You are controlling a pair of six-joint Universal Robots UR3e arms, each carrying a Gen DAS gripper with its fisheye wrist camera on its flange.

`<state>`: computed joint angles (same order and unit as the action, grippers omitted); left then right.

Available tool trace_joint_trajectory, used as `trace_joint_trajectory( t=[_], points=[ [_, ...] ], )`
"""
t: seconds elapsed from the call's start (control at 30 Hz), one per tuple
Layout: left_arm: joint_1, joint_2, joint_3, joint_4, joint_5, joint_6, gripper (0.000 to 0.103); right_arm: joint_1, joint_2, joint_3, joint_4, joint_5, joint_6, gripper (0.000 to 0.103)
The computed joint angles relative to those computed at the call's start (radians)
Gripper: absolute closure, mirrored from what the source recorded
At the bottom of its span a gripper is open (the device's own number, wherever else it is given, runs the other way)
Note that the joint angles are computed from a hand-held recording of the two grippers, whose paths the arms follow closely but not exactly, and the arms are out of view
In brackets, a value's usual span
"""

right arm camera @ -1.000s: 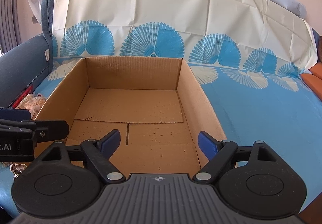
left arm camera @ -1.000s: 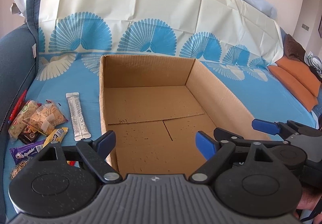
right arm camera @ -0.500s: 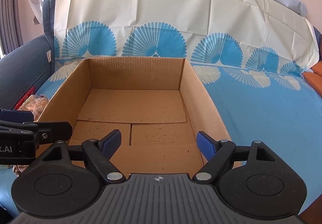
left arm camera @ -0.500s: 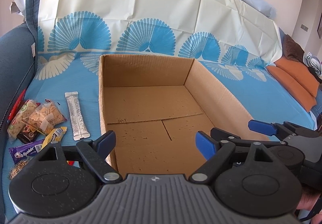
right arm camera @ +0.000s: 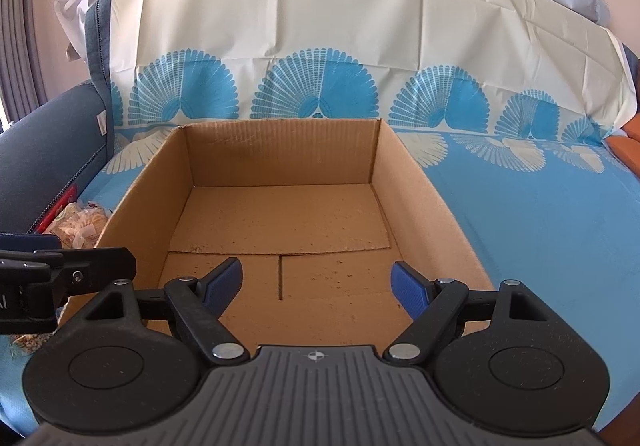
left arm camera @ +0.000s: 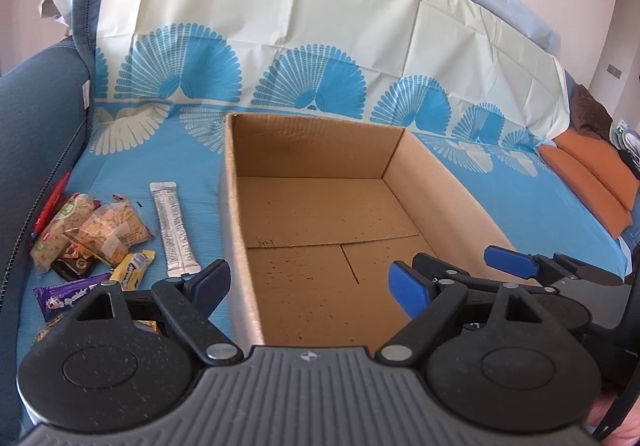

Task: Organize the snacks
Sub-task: 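Move both tools from the box toward the snack pile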

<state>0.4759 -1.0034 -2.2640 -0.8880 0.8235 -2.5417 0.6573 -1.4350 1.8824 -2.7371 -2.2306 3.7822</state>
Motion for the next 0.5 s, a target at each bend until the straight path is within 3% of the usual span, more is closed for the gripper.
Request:
trace_joint_trajectory(
  t=[0.13, 0.23, 0.33, 0.4, 0.5],
  points=[
    [0.075, 0.045, 0.007, -0.085, -0.029, 0.053, 0.016, 0.017, 0.058, -0.083, 0.020, 0.013, 0.021, 0.036],
    [0.147, 0.084, 0.012, -0.156, -0.051, 0.098, 0.024, 0.030, 0.103, -0.144, 0.018, 0.023, 0.030, 0.041],
    [0.233, 0.114, 0.029, -0.248, -0.089, 0.156, 0.040, 0.051, 0.157, -0.210, 0.003, 0.025, 0.039, 0.044],
    [0.303, 0.120, 0.067, -0.384, -0.122, 0.236, 0.057, 0.070, 0.197, -0.262, 0.001, 0.024, 0.051, 0.044],
    [0.381, 0.104, 0.135, -0.534, -0.128, 0.346, 0.061, 0.099, 0.276, -0.350, -0.047, 0.016, 0.044, 0.044]
  ],
)
